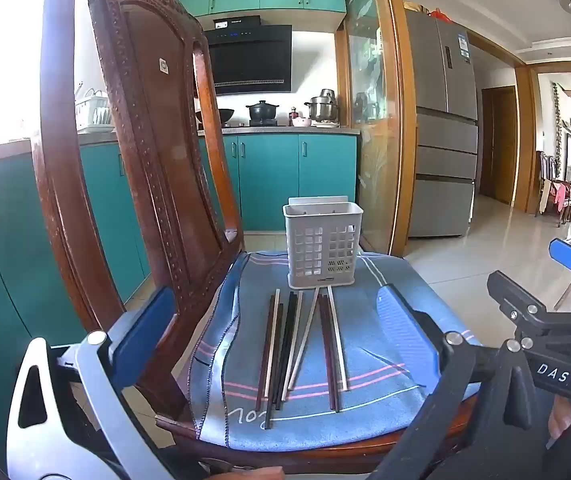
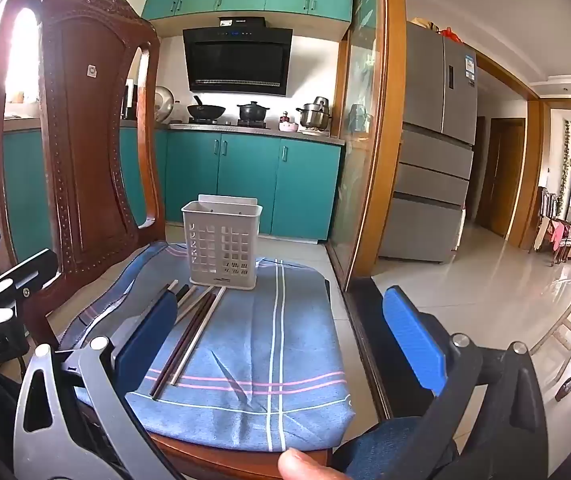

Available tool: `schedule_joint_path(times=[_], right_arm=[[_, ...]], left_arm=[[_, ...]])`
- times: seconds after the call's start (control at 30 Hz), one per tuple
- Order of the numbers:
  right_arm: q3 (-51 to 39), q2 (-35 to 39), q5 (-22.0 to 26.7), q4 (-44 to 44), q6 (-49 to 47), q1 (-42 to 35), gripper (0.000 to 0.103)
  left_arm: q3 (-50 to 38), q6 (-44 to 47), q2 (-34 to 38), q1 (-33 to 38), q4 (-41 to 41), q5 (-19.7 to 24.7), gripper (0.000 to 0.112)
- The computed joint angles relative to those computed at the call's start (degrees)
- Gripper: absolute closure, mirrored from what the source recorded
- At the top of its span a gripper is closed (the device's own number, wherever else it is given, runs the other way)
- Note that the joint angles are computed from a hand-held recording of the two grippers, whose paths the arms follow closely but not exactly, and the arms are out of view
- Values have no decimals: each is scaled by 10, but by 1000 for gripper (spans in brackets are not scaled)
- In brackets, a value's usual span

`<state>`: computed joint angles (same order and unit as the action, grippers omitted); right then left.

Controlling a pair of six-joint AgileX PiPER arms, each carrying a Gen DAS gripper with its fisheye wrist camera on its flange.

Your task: Organize utensils

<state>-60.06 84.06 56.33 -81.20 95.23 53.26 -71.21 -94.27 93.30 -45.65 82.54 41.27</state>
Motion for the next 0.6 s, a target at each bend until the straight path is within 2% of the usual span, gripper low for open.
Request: schedule_joint_path(times=[0.27,0.47,0.6], right_arm=[[-9,9,16,2,4,14,3],[1,1,0,-1,9,2,3],[2,0,0,-2,9,0,3]], left_arm=[[-2,-1,2,-6,4,3,12],[-7,5,6,8,-4,-13,12],[-5,8,1,-1,-9,-1,12]])
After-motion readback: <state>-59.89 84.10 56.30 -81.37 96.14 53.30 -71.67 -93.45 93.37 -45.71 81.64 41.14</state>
